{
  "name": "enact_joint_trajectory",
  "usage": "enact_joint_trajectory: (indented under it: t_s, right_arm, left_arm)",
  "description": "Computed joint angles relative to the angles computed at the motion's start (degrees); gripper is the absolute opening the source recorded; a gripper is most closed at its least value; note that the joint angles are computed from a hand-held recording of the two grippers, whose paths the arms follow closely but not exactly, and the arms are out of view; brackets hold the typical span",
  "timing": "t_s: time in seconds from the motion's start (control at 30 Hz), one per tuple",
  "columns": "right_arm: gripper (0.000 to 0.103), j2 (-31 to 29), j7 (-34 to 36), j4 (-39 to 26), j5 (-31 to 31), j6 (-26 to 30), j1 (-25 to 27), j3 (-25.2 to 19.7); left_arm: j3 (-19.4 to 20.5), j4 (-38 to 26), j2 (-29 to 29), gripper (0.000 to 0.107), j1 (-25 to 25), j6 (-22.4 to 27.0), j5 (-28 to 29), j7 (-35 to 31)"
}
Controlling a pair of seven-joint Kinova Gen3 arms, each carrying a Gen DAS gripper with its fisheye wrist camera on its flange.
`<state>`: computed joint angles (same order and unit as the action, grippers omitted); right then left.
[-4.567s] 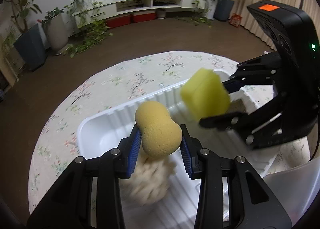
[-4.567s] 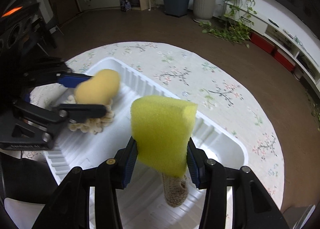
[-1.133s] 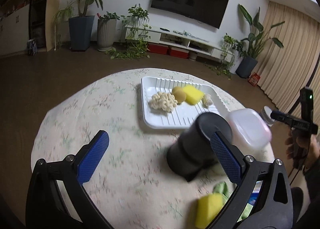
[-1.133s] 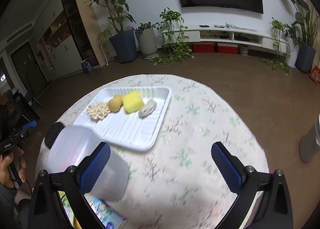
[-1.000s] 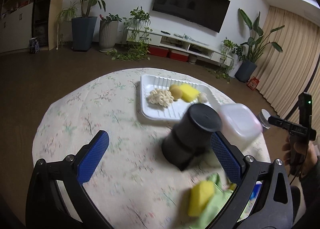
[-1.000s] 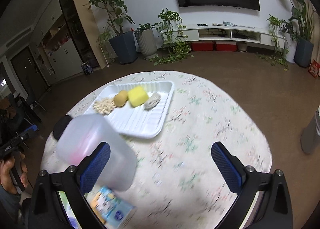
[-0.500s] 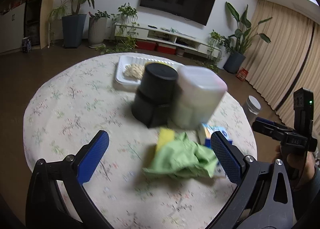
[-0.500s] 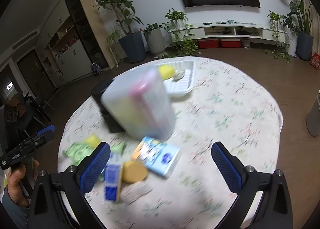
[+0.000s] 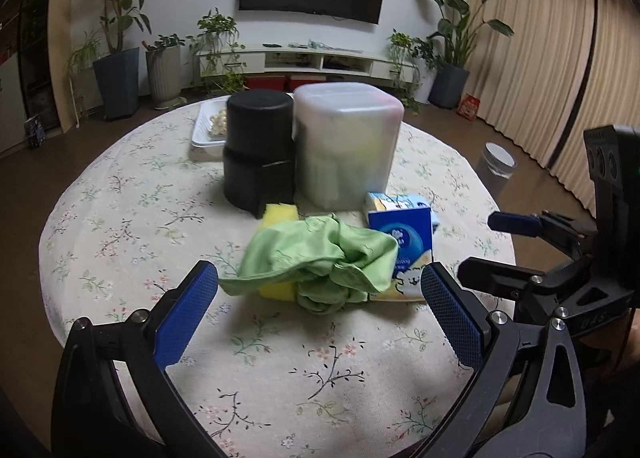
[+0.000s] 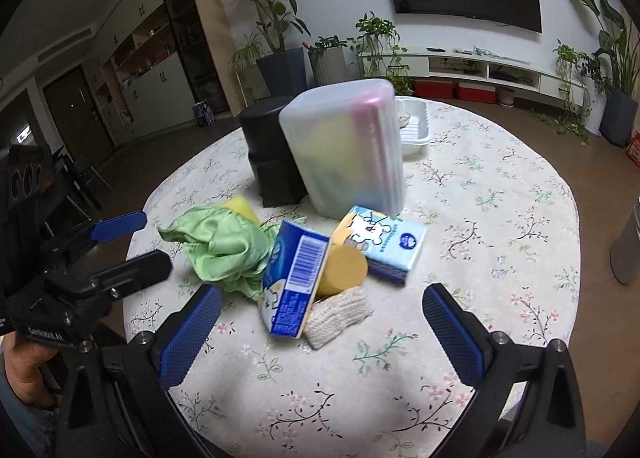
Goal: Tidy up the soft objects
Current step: 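Move left tool to the green cloth while right tool approaches the blue tissue box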
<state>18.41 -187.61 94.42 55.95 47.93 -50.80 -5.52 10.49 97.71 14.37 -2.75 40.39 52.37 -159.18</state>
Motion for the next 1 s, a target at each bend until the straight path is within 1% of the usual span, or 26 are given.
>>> enact_joint_trajectory:
  t_s: [0.13,0.3,0.43,0.57,0.6,0.77,0.87,0.9,1.0]
  right_arm:
    - [0.102,0.8,0.5,-0.9,-0.3,0.7,-0.2,0.0]
    - [0.102,1.3,1.5,-1.2,-1.6,-0.9,0.6,0.4]
    - [0.101,2.0,3.8,-1.9,-3.7,-2.3,1.3,0.6]
    - [0.096,2.5,6.0,-2.4,-5.8,-3.7,1.7,1.3]
    - [0.092,2.6,6.5,-2.6,-6.4,-3.8,1.8,1.4]
    - [0.080,3.2,9.0,-3.3,-9.3,-4.9,2.5,2.1]
    - [0.077,3.7,11.1,-3.9,-10.8,-5.7,2.8,2.4]
    - [0.074,3.8,11.7,-4.1,-11.3,-5.9,2.8,2.6]
    - [0.072,4.1,13.0,-4.4,-12.5,-6.8,2.9,3.1]
  left_arm:
    - [-0.1,-0.6,0.9,0.103,0.6,-0.1,-1.7,1.3]
    - [0.1,-1.7,2.0,0.103,0.2,0.7,-3.0,2.7]
    - [-0.4,-4.2,3.5,0.103,1.8,1.0,-8.5,7.0]
    - [0.2,-7.3,5.1,0.103,2.4,1.8,-12.7,10.5]
    - [0.5,-8.0,5.5,0.103,2.3,2.2,-13.3,11.0]
    - [1.7,-10.6,6.9,0.103,2.3,3.5,-15.5,12.2]
    - [2.0,-11.7,7.6,0.103,2.6,4.2,-16.6,13.0]
    - [2.1,-12.1,7.9,0.103,2.5,4.7,-16.9,13.2]
    - [2.4,-13.6,9.0,0.103,2.2,6.8,-17.3,13.8]
